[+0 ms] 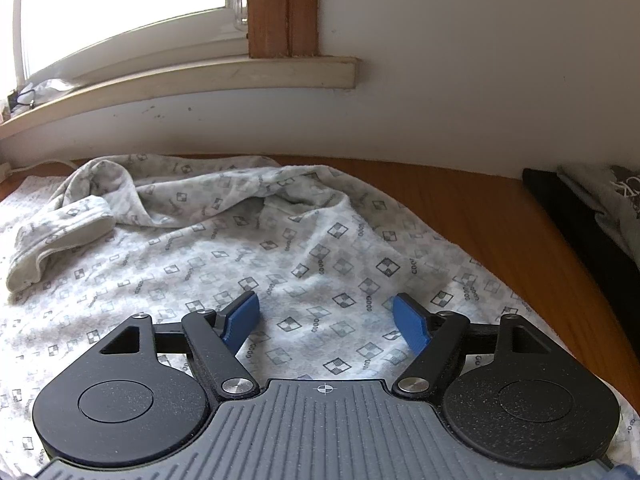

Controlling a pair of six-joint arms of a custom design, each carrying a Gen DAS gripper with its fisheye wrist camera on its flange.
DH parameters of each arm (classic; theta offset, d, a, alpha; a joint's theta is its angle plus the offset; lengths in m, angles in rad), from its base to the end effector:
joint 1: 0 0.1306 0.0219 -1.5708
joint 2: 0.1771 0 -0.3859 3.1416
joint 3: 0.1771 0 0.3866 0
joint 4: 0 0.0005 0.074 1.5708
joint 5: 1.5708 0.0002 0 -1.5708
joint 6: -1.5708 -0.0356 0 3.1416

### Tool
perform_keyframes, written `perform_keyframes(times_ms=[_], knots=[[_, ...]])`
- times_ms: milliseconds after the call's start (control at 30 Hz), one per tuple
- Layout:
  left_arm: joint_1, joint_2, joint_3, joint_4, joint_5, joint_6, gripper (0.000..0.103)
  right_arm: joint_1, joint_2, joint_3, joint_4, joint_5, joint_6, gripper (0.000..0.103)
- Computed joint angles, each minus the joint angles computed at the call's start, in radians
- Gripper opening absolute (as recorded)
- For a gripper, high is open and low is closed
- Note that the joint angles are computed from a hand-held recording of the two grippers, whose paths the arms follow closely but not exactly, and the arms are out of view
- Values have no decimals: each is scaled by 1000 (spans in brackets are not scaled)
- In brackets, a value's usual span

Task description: Fold clothes

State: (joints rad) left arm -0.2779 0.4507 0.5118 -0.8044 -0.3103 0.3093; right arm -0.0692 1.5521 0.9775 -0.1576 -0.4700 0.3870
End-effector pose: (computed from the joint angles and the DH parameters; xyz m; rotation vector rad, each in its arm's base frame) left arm 0.1709 -0.0380 0.3077 -0.1912 2.2635 0.0513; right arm 0.4857 -0.0180 0.2307 -0.5832 2.1473 0.2930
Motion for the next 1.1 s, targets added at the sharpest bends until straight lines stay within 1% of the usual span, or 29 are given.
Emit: perform_keyframes(times_ms=[33, 67, 100, 133, 167, 200, 267, 333, 367, 433, 467, 500, 567, 633, 667, 700, 733, 800, 867, 900, 933, 967, 1000, 1033, 1067, 1100], knots=[[-7, 10, 4, 13, -27, 1, 29, 0, 0, 0, 1, 1, 1, 74], [-15, 22, 8, 32, -47, -6, 36, 1, 0, 0, 1, 1, 2, 74], [-20, 41, 15, 53, -51, -12, 44, 1, 0, 0, 1, 1, 4, 75], [-26, 64, 23, 79, -50, -16, 48, 1, 0, 0, 1, 1, 5, 76], [-30, 97, 33, 114, -47, -24, 56, 2, -1, 0, 1, 2, 6, 76], [-34, 130, 44, 148, -42, -33, 61, 2, -1, 0, 0, 1, 7, 76], [-44, 198, 68, 215, -32, -51, 62, 2, -1, 0, -1, 0, 8, 76], [-70, 309, 112, 291, -14, -72, 62, 2, -1, 1, -3, -2, 8, 76], [-86, 367, 136, 332, -6, -87, 60, 1, -1, 1, -5, -3, 8, 76], [-116, 482, 191, 409, 15, -124, 48, 1, 0, 2, -4, -4, 8, 76], [-130, 537, 221, 443, 28, -142, 37, 1, 0, 1, -3, -3, 8, 76], [-142, 588, 249, 470, 42, -155, 30, 2, -1, 0, 0, -2, 9, 77], [-163, 686, 310, 520, 76, -171, 28, 2, -1, -1, 0, -2, 10, 77], [-185, 772, 367, 555, 107, -182, 28, 2, -2, -2, 0, -2, 9, 77], [-197, 811, 396, 566, 121, -188, 30, 2, -2, -2, 0, -2, 9, 77], [-209, 843, 418, 574, 126, -194, 38, 2, -2, -2, 0, -2, 9, 77], [-220, 872, 438, 584, 133, -205, 42, 2, -2, -2, 0, -2, 9, 77], [-238, 927, 480, 576, 146, -230, 62, 2, -1, -1, 0, -2, 10, 77], [-246, 978, 518, 559, 144, -257, 63, 2, -1, -1, -1, -3, 10, 77], [-249, 996, 531, 550, 130, -270, 62, 2, -1, -1, -1, -3, 10, 77], [-250, 1011, 541, 539, 112, -287, 59, 2, -1, -1, -1, -3, 10, 77], [-249, 1019, 546, 531, 100, -302, 46, 2, -1, -1, -1, -3, 9, 77], [-240, 1008, 536, 530, 107, -308, 29, 2, -1, -1, -3, -3, 9, 77], [-231, 997, 526, 528, 115, -314, 22, 1, 0, 0, -4, -5, 8, 77], [-221, 981, 514, 529, 121, -318, 14, 1, 0, 1, -6, -7, 8, 77], [-206, 949, 495, 536, 125, -316, 13, 0, 1, 2, -6, -8, 8, 77]])
